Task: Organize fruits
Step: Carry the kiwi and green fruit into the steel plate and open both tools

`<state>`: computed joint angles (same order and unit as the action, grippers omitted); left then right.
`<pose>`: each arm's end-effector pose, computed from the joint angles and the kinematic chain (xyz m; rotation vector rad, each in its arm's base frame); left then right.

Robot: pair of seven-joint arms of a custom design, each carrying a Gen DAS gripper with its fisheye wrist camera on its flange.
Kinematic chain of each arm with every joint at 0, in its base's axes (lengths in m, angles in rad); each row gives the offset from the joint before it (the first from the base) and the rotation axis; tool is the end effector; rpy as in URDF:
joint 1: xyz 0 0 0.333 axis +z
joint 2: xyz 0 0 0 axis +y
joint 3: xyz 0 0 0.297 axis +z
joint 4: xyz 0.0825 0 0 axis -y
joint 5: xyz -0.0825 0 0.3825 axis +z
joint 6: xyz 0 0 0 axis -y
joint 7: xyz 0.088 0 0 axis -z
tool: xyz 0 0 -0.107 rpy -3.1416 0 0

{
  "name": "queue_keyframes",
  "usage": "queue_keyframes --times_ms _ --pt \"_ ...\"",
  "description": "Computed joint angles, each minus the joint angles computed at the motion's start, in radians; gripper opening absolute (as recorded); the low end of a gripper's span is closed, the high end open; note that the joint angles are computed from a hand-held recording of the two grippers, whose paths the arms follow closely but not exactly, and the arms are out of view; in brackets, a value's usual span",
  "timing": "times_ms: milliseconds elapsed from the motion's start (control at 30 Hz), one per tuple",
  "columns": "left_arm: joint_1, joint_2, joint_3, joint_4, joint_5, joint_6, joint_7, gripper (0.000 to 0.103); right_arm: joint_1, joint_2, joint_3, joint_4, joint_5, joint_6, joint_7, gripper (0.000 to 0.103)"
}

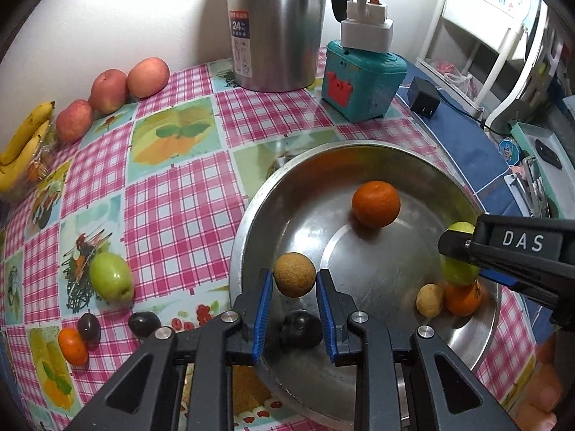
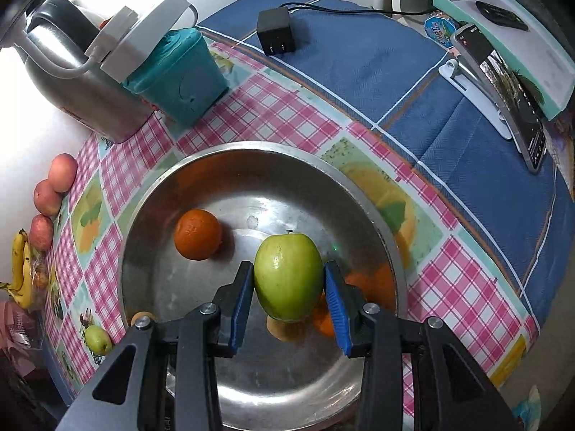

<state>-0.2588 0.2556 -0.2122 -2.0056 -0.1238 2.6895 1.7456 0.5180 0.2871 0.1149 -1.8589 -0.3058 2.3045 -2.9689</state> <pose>0.5627 -0.2756 0.3617 -1.4560 2.5342 -0.6282 0.5166 0.3663 0.3656 -0.9137 2.7571 -0.1910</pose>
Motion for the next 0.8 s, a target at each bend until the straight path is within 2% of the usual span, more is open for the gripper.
queue_keyframes --times_ms 167,333,700,800 --pt "0.006 -0.001 -0.004 0.005 -0.017 -0.015 0.014 0.028 -0.001 0.003 0.001 0.004 0.007 -0.007 -0.001 0.041" --pt "0.010 -0.008 -0.008 0.002 -0.034 -0.022 0.025 0.040 0.005 0.010 -0.001 0.024 -0.003 -0.039 0.000 0.041" --pt "0.022 -0.036 0.001 0.005 -0.062 -0.061 0.009 0.046 0.015 0.013 0.000 0.055 -0.025 -0.096 -0.024 0.042" --pt "0.029 -0.040 0.003 0.009 -0.067 -0.072 -0.002 0.051 0.015 0.014 0.001 0.058 -0.029 -0.096 -0.029 0.042"
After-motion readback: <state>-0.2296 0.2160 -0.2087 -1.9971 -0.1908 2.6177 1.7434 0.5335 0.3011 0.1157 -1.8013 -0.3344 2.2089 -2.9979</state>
